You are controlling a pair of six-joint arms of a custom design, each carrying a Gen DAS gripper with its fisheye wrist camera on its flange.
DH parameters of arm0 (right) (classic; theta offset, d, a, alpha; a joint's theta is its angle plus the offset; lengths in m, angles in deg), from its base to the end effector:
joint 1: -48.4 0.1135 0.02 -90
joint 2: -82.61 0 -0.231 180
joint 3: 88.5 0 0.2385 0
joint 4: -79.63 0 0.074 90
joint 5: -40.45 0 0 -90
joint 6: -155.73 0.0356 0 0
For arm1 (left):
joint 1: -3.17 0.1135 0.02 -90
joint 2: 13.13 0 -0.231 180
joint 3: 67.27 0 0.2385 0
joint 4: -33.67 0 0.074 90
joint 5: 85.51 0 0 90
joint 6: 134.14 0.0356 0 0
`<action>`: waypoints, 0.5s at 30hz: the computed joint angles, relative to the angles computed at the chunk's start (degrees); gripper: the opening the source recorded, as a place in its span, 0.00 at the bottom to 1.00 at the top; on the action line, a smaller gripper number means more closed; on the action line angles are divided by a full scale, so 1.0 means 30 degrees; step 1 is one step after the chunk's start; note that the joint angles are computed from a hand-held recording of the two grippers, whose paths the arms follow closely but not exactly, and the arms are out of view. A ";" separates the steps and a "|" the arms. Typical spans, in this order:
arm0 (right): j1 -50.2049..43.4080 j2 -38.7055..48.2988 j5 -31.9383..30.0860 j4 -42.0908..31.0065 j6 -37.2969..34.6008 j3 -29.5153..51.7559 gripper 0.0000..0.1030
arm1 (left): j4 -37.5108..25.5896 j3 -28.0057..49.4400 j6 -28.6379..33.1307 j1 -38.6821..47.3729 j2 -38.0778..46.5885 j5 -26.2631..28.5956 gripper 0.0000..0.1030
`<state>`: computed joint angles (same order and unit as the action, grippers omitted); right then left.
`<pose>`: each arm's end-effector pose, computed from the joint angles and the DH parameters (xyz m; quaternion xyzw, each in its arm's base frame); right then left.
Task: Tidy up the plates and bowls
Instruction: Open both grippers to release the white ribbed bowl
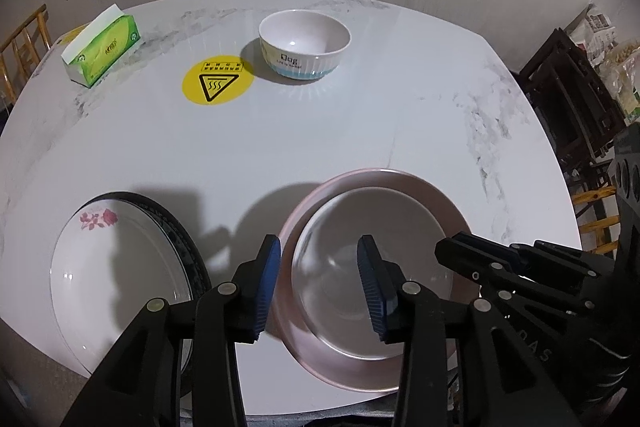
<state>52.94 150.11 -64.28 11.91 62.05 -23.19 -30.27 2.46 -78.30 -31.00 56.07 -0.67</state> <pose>0.2058 0.0254 0.2160 -0.0923 0.9724 0.1275 0.1720 0.1883 -0.1240 0.2338 -0.0103 0.9722 -0.0928 0.2147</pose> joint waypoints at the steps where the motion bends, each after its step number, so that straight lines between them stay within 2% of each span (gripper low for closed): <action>1: -0.0030 -0.0045 0.0023 -0.0037 -0.0027 0.0091 0.15 | 0.0005 0.0006 0.0038 0.0053 -0.0104 -0.0002 0.36; 15: -0.1184 0.0387 -0.0700 -0.0378 -0.0807 0.1762 0.15 | 0.0555 -0.0244 0.0687 0.1795 -0.1289 0.0619 0.37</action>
